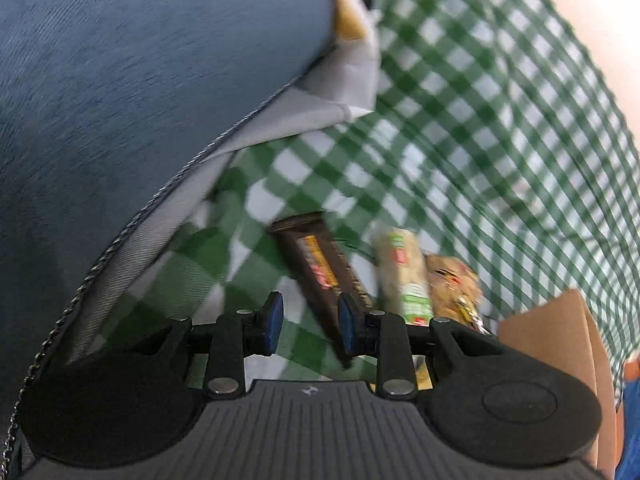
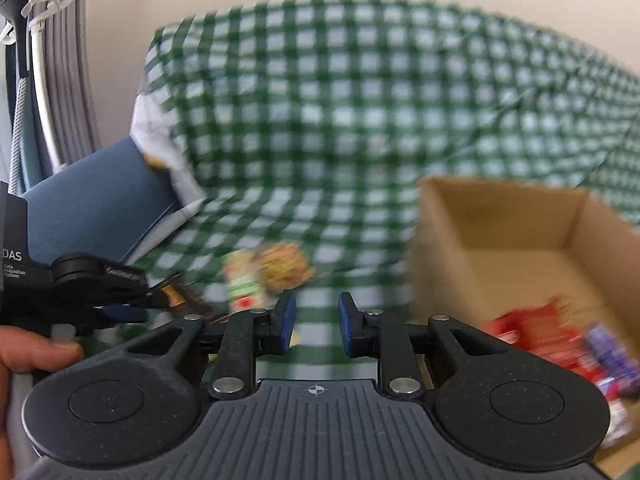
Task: Organize snacks
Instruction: 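Grasp the yellow Alpenliebe bar with the right tool while the left tool reaches the chocolate bar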
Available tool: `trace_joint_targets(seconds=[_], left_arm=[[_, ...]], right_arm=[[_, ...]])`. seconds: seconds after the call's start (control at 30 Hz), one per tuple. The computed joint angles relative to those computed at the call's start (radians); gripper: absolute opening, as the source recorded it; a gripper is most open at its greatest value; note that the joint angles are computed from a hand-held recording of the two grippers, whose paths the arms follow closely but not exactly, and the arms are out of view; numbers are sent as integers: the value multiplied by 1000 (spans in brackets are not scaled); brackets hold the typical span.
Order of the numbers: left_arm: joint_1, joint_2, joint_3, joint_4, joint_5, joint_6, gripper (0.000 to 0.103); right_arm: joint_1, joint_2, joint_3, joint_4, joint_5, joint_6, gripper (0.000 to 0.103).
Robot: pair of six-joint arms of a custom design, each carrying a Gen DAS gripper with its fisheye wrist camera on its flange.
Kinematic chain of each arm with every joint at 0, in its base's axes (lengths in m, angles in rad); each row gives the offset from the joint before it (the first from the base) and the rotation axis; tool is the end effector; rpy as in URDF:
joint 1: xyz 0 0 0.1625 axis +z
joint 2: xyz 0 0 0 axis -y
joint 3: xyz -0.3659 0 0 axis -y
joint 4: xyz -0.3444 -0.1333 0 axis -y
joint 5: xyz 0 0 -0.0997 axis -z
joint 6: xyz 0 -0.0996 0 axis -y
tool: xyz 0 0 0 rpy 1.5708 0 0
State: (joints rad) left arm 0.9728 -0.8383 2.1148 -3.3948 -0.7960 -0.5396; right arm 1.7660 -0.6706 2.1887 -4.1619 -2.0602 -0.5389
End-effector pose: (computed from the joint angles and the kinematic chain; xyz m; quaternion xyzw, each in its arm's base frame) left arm -0.0950 -0.5000 0.0961 -0.0761 0.8940 -0.4068 0.1716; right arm 0.1682 -0.4047 0.0916 0.1837 -0.8228 0.4530 0.2900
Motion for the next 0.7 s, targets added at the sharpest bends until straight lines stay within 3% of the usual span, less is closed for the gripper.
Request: trace_joint_targets(seconds=[0.1,0.3,0.37,0.5,0.57,0.7], left_arm=[[16,-2,-8,-6,-14,-1,33],[38,3,-28,-28,-29,36,33],[42,9,-37,-30,-42,57,33],[43,31,-63,-11,-50,83,38],[43,44,-82,5,-45,101,42],[27,83,-125,40,11,148,60]], right_arm=[[2,38,-71,134,-10,60,40],[-22,68,-193,381,-33,275,62],[-34,77,-221,423,-28,337,64],[-40,102,-277,503,-58,359,64],[-35,112,-287,522,-92,327,61],[-30,115,-261,471,-151,194,17]])
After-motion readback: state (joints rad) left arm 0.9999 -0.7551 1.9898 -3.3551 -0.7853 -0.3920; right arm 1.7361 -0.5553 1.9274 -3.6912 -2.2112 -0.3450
